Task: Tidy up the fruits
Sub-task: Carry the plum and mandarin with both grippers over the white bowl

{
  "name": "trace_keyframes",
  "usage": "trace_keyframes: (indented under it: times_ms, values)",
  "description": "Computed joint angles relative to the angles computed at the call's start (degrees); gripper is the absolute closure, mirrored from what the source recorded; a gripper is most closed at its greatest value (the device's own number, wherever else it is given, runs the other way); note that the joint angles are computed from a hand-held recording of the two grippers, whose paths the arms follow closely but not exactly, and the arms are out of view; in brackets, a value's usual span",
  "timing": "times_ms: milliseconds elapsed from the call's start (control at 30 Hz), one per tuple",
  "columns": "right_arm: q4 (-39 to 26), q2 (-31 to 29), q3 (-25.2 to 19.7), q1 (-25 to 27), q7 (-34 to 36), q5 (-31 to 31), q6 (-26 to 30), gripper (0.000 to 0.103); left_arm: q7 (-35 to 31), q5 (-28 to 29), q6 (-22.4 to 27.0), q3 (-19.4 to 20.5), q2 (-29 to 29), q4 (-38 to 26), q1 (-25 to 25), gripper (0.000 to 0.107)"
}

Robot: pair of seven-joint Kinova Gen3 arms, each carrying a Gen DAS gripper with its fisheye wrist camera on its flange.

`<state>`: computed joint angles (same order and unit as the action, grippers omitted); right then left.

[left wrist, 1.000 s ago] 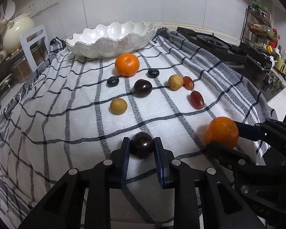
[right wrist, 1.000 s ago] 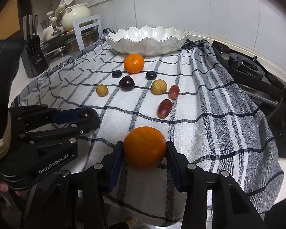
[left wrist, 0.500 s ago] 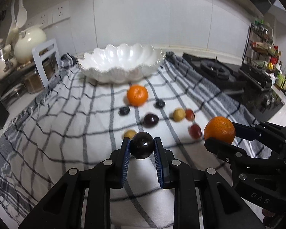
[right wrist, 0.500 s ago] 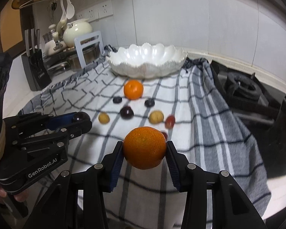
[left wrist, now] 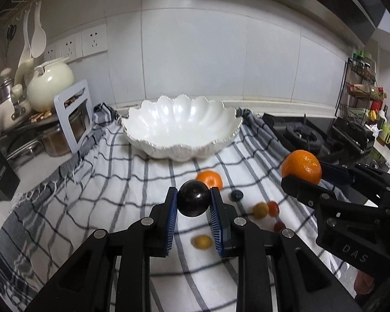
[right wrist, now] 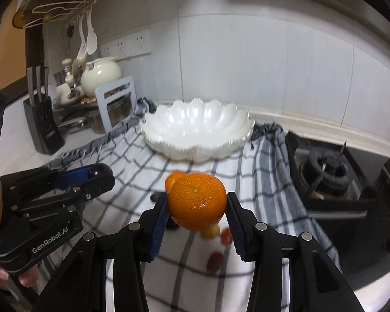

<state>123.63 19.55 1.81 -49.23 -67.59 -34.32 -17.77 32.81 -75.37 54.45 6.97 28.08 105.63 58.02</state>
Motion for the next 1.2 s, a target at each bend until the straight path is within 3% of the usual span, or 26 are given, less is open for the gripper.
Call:
trace_keyframes:
  times_ms: [233, 500, 667, 733, 1200]
  values:
    - [-5.1, 1.7, 2.4, -0.5, 1.5, -0.5, 2.5, 0.058, -2.5, -1.0, 0.4, -0.6, -0.5, -1.4, -2.2, 0.082]
    - [-13.5, 4.9, -1.3, 7.4, -4.0, 10.8, 7.6, 0.058, -5.1, 0.6, 2.0, -2.2, 0.6, -5.3, -4.1, 0.082]
    - [-20.8, 8.6, 0.0, 8.4, -5.8, 15.8, 12.5, 0.058, -6.8, 0.9, 2.1, -3.9, 2.0, -8.1, -5.6, 0.082]
    - [-24.1, 10.2, -2.2, 11.0, -7.0, 18.2, 14.5, 0.058, -7.5, 1.0, 0.6, -4.6, 2.2, -8.8, -7.0, 0.082]
    - [-49.2, 23.0, -2.2, 13.1, -15.1, 29.2, 33.0, 0.058, -22.6, 10.9, -9.4, -9.8, 6.8, -17.8, -15.1, 0.082]
